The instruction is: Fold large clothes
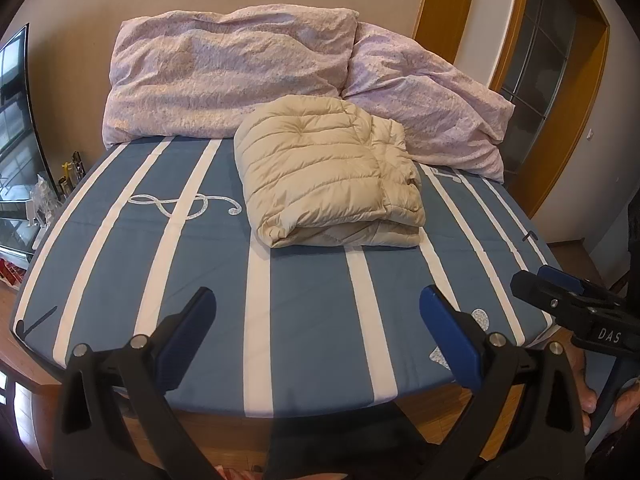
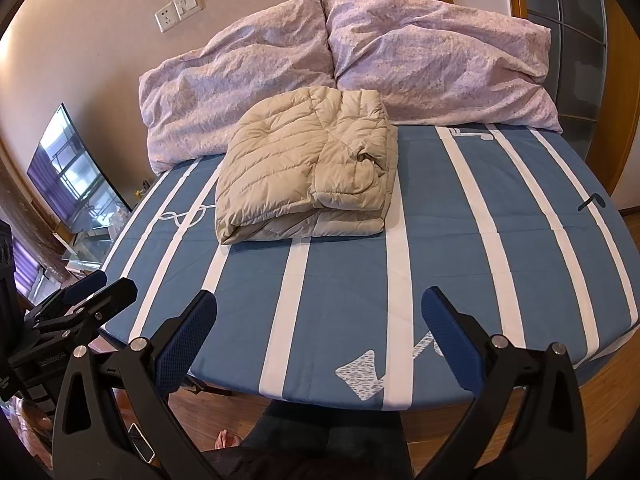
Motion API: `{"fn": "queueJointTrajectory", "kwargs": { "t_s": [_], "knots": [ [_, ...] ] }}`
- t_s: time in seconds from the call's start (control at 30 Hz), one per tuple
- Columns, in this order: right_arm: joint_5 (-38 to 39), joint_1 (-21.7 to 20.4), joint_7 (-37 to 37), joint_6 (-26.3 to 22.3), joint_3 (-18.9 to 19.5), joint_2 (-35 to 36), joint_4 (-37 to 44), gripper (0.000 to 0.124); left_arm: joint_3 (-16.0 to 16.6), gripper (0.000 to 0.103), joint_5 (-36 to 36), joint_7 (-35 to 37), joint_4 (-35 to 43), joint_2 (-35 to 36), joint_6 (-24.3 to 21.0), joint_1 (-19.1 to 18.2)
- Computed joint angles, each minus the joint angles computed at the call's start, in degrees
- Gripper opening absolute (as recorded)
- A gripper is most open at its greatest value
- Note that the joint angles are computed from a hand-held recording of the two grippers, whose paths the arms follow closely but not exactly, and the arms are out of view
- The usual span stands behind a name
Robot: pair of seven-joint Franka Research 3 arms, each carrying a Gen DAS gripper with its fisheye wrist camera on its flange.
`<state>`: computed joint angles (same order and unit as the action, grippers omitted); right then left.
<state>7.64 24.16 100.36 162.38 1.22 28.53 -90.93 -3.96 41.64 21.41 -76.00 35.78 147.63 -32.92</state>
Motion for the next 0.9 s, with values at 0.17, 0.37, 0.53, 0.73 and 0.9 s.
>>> {"fn": "queueJointTrajectory", "kwargs": {
  "t_s": [0.17,0.37,0.53,0.73,0.9],
  "knots": [
    [0.1,-0.08,-0.17,0.06,0.03,-0.03,-0.09,0.102,-0.01,0.101,-0.09,0.16,0.02,0.04,0.08,0.03],
    [0.4,-0.3,-0.56,-0.01,0.24,0.01,0.0,0.102,0.0,0.101,-0.2,0.22,0.2,0.15,-0.01,-0.01],
    [0.54,-0.21,-0.65,-0.05,0.22,0.06,0.12,0.102,0.1,0.101,-0.14,0.1,0.34,0.22,-0.11,-0.13],
    [0.66,-0.23,-0.62,0.24,0.19,0.0,-0.06,0.102,0.07,0.101,-0.26,0.14,0.61,0.41,-0.22,-0.15],
    [1.43,-0.49,-0.52,0.49,0.51,0.3,0.32,0.102,-0.03,0.101,-0.46,0.33,0.89,0.61,-0.34,-0.24]
  ]
}}
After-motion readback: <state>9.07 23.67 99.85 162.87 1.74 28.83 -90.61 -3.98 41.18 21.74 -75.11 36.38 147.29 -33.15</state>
